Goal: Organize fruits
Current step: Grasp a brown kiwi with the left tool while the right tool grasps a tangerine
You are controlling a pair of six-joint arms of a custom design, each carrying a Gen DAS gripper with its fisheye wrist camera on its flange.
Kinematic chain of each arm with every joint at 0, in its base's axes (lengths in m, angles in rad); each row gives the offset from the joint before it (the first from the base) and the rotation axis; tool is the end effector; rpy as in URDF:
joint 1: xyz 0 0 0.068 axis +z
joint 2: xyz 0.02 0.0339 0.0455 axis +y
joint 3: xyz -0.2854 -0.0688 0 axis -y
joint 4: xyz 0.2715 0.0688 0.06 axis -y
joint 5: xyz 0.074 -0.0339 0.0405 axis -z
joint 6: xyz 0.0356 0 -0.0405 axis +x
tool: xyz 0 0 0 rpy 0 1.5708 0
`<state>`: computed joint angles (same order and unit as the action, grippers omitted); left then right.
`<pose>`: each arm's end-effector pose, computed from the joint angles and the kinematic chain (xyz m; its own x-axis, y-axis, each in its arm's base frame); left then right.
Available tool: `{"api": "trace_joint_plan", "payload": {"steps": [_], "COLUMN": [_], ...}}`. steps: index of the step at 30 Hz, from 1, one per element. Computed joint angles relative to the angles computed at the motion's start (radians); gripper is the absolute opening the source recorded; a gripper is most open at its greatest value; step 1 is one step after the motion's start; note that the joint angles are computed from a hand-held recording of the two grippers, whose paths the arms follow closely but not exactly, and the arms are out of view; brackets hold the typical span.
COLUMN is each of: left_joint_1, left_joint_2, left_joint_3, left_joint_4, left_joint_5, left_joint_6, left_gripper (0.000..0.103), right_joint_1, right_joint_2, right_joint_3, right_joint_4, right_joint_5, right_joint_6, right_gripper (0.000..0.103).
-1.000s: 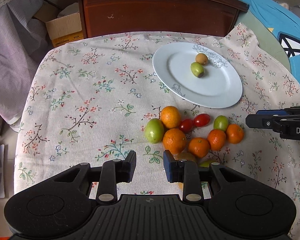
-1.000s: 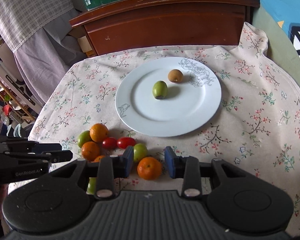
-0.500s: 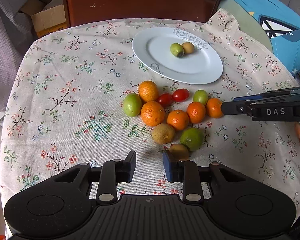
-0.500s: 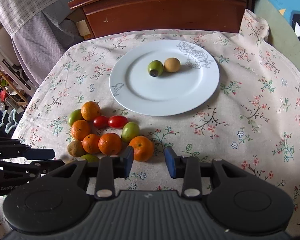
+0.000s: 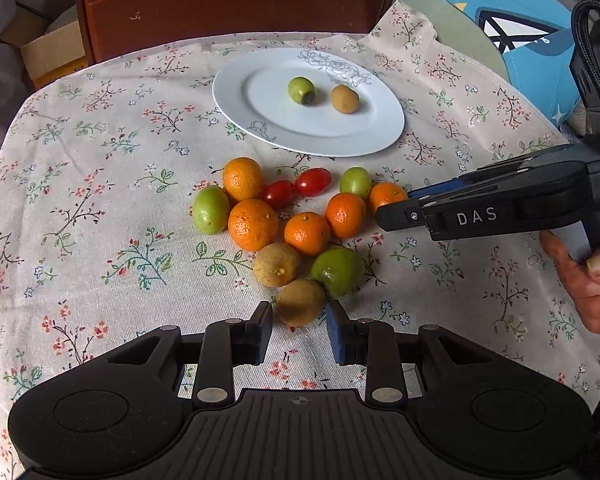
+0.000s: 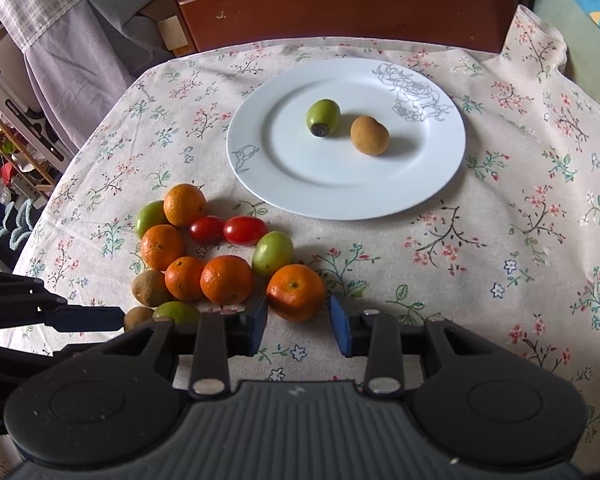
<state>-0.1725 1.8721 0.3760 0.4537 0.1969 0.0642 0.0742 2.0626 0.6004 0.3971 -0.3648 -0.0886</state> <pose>0.2349 -0.0480 0.0257 -0.8320 0.2088 -0.5139 0.3195 0.9377 -0.1363 0.2940 0.0346 0.0078 -0.8476 -0.1459 -0.5101 -0.3178 0.9095 0.2680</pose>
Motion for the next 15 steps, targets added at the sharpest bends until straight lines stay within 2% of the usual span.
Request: {"api": "trace_joint_plan", "payload": {"steps": [7,15], "left_joint_1": [-0.015,-0.013], "left_joint_2": [0.055,-0.002], "left_joint_3": [0.002,-0.014], "left_joint_4": [0.079,0.058], "left_joint_5": [-0.017,0.003], "left_joint_6": [-0.007,-0.022], "left_gripper": [0.029,0.024], "right_joint_1": [0.009,0.009], "right_joint_2": [0.019,-0.01], "right_joint_3": [0.003,-0.011], "right_joint_4": [0.03,0.024], "right_joint_5": [0.008,0.01], "right_joint_6": [0.004,0.0], "right_gripper": [0.033,0.032]}}
